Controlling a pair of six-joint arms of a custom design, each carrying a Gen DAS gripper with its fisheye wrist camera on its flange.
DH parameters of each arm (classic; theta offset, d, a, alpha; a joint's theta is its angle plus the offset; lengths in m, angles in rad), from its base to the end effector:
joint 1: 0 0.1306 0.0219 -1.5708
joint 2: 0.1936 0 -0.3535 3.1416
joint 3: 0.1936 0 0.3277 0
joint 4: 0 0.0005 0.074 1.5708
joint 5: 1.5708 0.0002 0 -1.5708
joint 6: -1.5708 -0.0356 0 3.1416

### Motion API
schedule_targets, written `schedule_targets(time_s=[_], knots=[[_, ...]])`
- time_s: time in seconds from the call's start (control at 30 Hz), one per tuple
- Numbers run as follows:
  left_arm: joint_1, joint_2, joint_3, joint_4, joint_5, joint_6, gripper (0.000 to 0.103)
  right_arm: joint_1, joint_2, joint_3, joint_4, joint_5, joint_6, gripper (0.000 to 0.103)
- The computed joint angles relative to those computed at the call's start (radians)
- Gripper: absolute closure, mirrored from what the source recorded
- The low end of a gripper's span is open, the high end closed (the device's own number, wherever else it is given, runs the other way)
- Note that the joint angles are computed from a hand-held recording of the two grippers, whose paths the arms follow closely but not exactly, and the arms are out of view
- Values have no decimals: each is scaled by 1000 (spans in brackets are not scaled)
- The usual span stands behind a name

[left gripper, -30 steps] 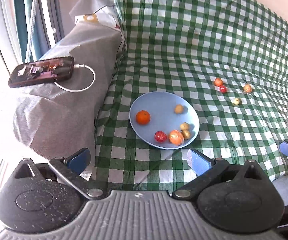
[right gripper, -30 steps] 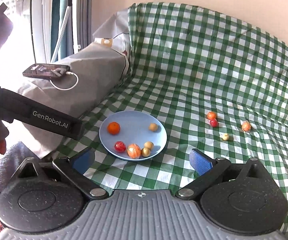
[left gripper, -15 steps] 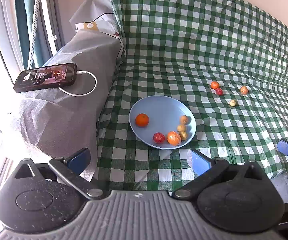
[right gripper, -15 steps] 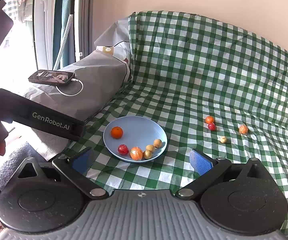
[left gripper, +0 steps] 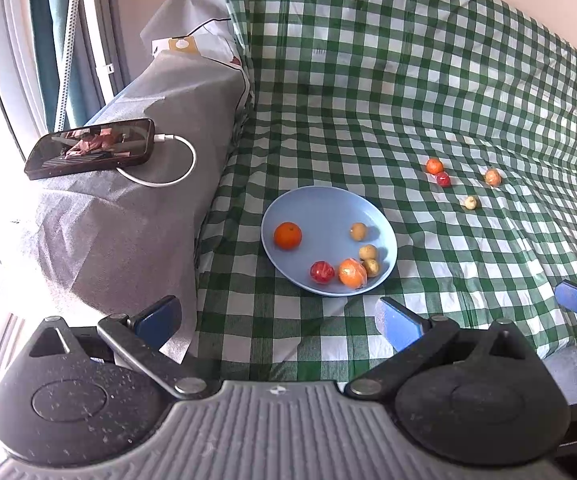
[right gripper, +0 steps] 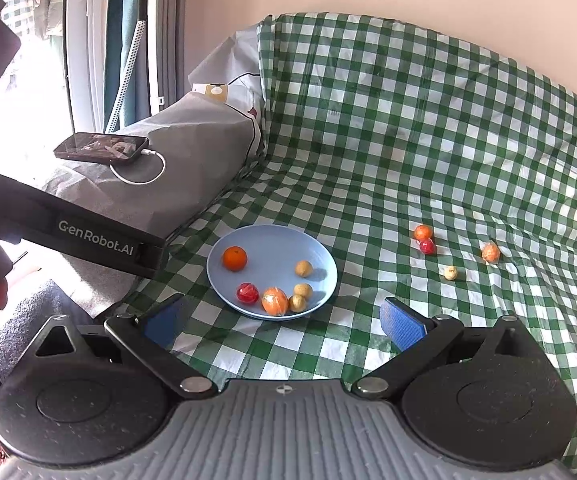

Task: Organize fruits
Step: 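Lift both open tools away from the plate and pause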

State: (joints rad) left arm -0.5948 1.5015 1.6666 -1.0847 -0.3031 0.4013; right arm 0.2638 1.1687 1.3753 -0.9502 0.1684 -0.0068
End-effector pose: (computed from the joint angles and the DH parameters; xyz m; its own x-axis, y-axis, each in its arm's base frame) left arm 0.3819 -0.2462 0.4492 -0.7568 0.0619 -0.6507 0.0971 0.9951 -0.0182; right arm 0.3392 0.0849 0.4697 -0.6545 -0.1698 -0.7368 -0.1335 0.9851 -0.1085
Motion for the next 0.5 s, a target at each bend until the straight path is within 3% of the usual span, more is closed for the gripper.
schedule_targets(time_s=[0.5], knots=[[8,39,35,-22,10,-2,0,-24,33,7,-6,-28,-2,2]])
